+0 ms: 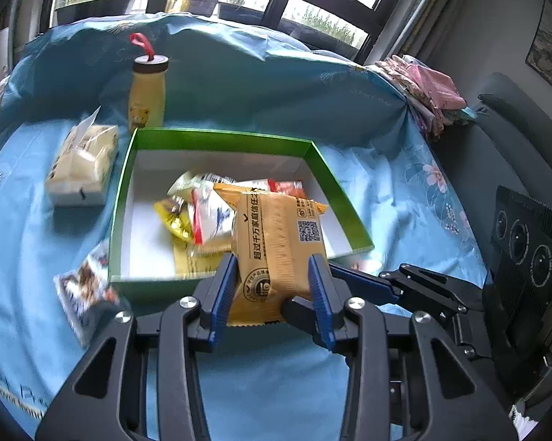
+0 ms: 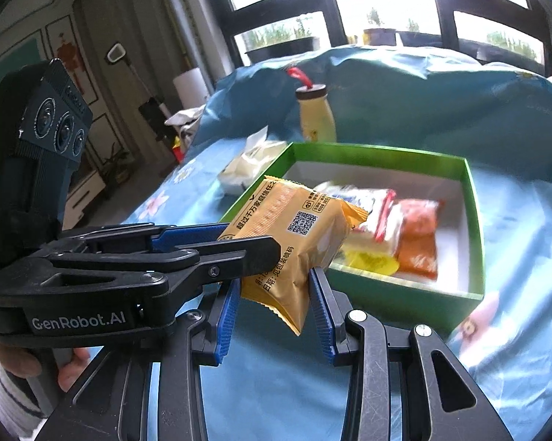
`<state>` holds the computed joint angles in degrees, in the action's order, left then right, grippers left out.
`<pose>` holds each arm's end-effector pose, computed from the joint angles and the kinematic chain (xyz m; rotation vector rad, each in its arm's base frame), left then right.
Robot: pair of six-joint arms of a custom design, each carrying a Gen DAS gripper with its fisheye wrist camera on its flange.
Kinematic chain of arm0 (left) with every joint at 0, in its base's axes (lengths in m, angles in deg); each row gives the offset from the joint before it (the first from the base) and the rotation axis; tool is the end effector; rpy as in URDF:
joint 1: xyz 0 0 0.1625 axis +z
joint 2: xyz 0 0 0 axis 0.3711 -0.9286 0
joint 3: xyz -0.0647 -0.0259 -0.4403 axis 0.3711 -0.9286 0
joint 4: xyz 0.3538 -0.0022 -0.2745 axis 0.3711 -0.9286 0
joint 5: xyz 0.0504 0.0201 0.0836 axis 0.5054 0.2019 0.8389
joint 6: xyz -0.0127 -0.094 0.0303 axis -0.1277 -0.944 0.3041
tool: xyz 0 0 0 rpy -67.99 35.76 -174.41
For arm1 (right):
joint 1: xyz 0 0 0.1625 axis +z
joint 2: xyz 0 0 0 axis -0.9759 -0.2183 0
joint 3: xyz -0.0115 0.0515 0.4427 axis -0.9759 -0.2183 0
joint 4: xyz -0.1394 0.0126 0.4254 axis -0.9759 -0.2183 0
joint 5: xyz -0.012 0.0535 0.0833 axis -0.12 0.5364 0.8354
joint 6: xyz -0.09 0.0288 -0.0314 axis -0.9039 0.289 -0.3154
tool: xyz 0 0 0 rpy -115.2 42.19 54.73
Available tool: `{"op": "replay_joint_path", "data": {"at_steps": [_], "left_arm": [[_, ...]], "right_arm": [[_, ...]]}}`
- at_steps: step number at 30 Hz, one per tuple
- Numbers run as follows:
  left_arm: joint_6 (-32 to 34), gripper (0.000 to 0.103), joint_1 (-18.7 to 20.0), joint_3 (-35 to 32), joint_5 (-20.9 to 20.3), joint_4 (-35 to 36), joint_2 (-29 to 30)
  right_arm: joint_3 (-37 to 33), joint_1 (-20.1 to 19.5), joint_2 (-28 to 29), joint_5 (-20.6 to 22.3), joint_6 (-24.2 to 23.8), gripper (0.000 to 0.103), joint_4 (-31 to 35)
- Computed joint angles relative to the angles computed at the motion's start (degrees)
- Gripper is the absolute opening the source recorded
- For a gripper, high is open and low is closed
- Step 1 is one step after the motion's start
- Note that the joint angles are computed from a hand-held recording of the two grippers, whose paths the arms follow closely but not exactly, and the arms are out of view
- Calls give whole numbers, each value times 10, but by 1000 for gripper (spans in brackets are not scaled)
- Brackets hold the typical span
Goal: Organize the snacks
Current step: 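Carry the tan cake into the green box and open the right gripper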
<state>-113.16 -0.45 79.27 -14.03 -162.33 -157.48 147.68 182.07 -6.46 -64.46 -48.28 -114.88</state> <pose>-0.3092 -0.3355 0.1513 0.4676 2.6154 -0.9065 0.2072 -0.3297 0.2155 1.0470 -2.6143 0.7203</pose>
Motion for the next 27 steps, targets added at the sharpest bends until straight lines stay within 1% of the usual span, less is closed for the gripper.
{"op": "replay_joint_path", "data": {"at_steps": [4,10,17,23,27], "left_arm": [[36,38,36,-21,-19,-33,19],[71,39,76,-52,-31,-53,46],[84,40,117,-71,-46,-69,71],[89,40,130,-67,-54,-90,77],[88,40,128,-69,-45,-86,78]], "right_arm": [[-20,-10,18,4,0,40,-4],[-54,-14,56,-4,-3,40,-11],[-85,-27,98,-14,3,40,-9],[-94,-28,122,-31,-6,40,-19],[-100,-24,129,-38,-10,40,-20]]}}
